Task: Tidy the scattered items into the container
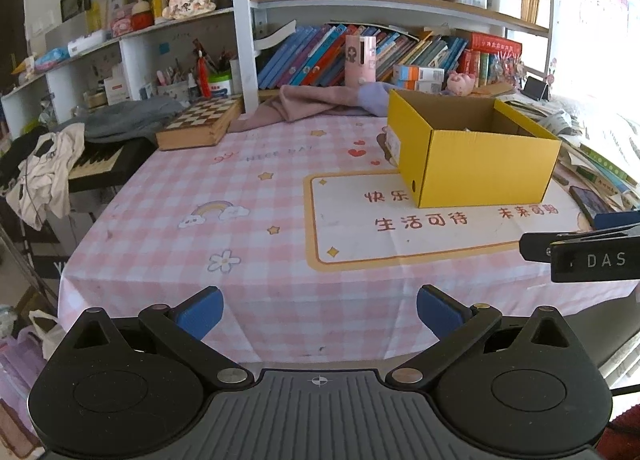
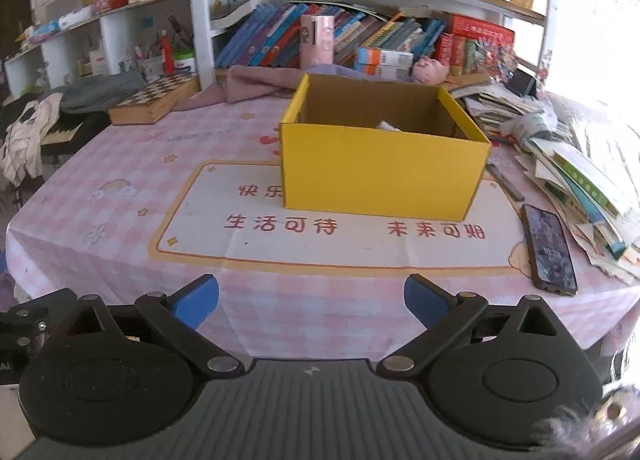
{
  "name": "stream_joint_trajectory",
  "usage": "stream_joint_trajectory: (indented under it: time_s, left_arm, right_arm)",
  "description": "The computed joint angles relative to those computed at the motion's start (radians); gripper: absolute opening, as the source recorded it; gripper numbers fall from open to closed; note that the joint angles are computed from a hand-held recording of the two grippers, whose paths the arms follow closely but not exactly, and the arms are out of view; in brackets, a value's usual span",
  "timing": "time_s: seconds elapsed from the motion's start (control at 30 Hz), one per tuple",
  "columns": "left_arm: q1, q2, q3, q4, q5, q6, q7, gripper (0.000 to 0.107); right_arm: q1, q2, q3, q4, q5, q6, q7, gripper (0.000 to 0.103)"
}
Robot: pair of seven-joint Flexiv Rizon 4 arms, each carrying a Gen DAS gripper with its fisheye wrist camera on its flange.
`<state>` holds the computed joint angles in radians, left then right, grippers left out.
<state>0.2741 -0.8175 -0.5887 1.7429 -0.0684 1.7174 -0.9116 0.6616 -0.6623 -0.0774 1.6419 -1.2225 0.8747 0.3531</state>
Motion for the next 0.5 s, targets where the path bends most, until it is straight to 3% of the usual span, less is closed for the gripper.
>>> stream_joint_trajectory:
  time_s: [0.5]
  left_arm:
    - [-0.016,-0.005,0.008,-0.014,-0.017,-0.028,0.027,0.103]
  right_arm:
    - [0.003,-0.006,0.000,-0.004,0.025,0.007,-0.034,0.100]
